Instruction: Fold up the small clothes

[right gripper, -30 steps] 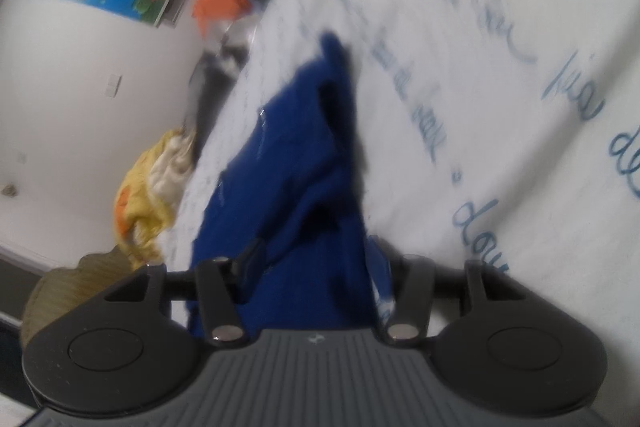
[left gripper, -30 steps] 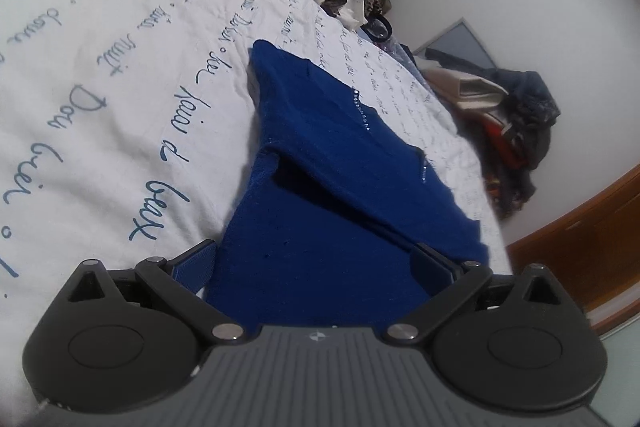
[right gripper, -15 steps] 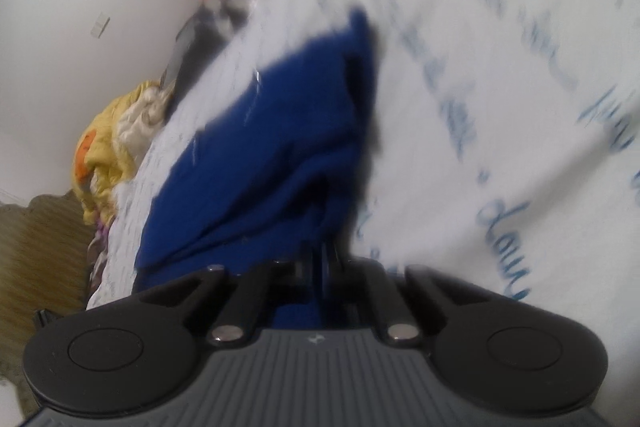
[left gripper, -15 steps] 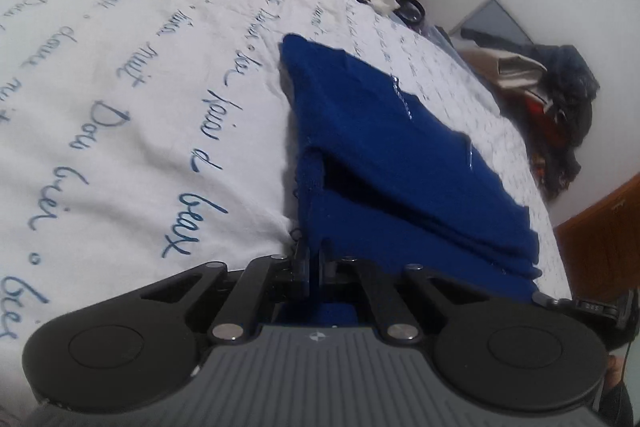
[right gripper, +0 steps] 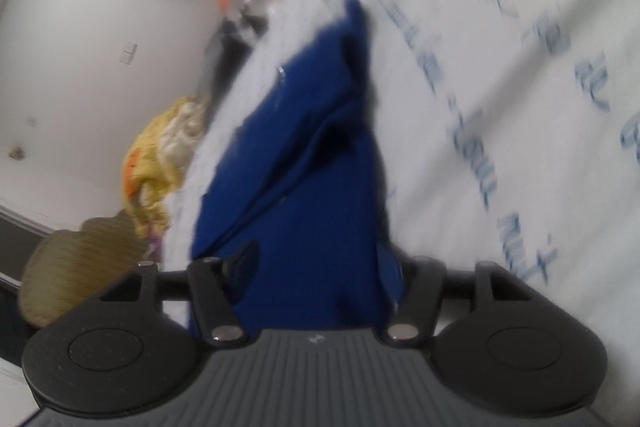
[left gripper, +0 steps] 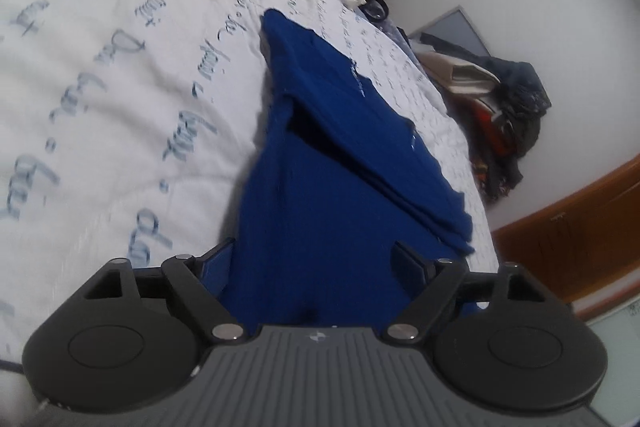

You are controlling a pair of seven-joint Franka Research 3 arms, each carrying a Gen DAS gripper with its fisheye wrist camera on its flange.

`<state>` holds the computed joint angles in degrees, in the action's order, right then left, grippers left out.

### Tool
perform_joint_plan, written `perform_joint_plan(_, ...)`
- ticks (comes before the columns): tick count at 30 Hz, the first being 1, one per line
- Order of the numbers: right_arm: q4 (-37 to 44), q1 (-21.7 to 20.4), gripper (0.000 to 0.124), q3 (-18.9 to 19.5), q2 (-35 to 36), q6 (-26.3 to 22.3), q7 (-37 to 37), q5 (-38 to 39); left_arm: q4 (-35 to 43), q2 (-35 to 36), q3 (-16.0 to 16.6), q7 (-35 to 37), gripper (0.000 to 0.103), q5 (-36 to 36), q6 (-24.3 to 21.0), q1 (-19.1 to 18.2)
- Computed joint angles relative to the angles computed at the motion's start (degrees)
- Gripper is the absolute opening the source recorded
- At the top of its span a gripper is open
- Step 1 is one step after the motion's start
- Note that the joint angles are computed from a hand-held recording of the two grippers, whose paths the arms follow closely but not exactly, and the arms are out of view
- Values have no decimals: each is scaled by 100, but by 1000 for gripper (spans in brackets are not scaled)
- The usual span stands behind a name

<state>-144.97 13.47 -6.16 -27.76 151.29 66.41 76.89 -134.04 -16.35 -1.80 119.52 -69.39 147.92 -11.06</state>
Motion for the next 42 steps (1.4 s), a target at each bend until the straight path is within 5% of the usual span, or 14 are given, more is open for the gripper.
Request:
perform_joint_plan(7, -18, 20, 56, 41, 7, -301, -16, -53, -292, -245, 0, 184, 77, -465, -68, -73)
perform_joint_plan(9, -26, -135, 1, 307, 80, -249, 525, -788, -303, -247, -137, -41, 55, -129, 138, -45)
perform_joint_plan(10, -41, -53, 1, 297, 95, -152, 504, -877, -237, -168, -177, -410, 9, 342, 38, 11)
perform_joint_plan(11, -53, -21, 1, 319, 90, -41, 502, -947, -167, -73, -208, -821, 8, 768, -53, 69)
perform_joint_plan(17, -559, -323, 1, 382, -487, 593, 1399, -2157, -389, -266, 43, -845, 12, 1155, 283, -106)
perform_joint_plan(21, -788, 54, 8, 37, -767, 505, 1410, -1725, -555, -454, 301, -558, 18, 670, 14, -251)
perform_joint_plan(23, -880, 175, 31, -45, -1021, 169, 1518, -1755, -714, -698, 424, -450, 54, 350, -309, -284)
perform_joint_plan(24, -971, 300, 52, -140, -1193, 92, 1397, -1605, -845, -854, 457, -379, 63, 135, -418, -311)
perform_joint_plan(26, -1205, 517, 61, -230, -1540, -35, 1242, -1241, -1116, -1189, 438, -330, 76, -19, -599, -308)
perform_joint_plan(29, -1452, 581, 59, -47, -1906, -247, 1368, -1164, -1487, -1588, 321, -351, 68, -133, -547, -364)
perform_joint_plan(30, -1484, 565, 37, 74, -1949, -247, 1449, -1249, -1561, -1662, 248, -401, 62, -94, -437, -369)
perform_joint_plan(32, -1408, 289, 2, 416, -1858, -522, 2032, -2029, -1537, -1605, 117, -912, 6, 494, -397, -255)
perform_joint_plan(40, -1973, 91, 3, 209, -2674, -278, 2530, -2682, -1945, -2081, 596, -1050, 15, 914, -385, -502)
perform_joint_plan(42, -1954, 76, 15, 278, -2819, -595, 2802, -2908, -2066, -2276, 757, -1090, 29, 736, -591, -618)
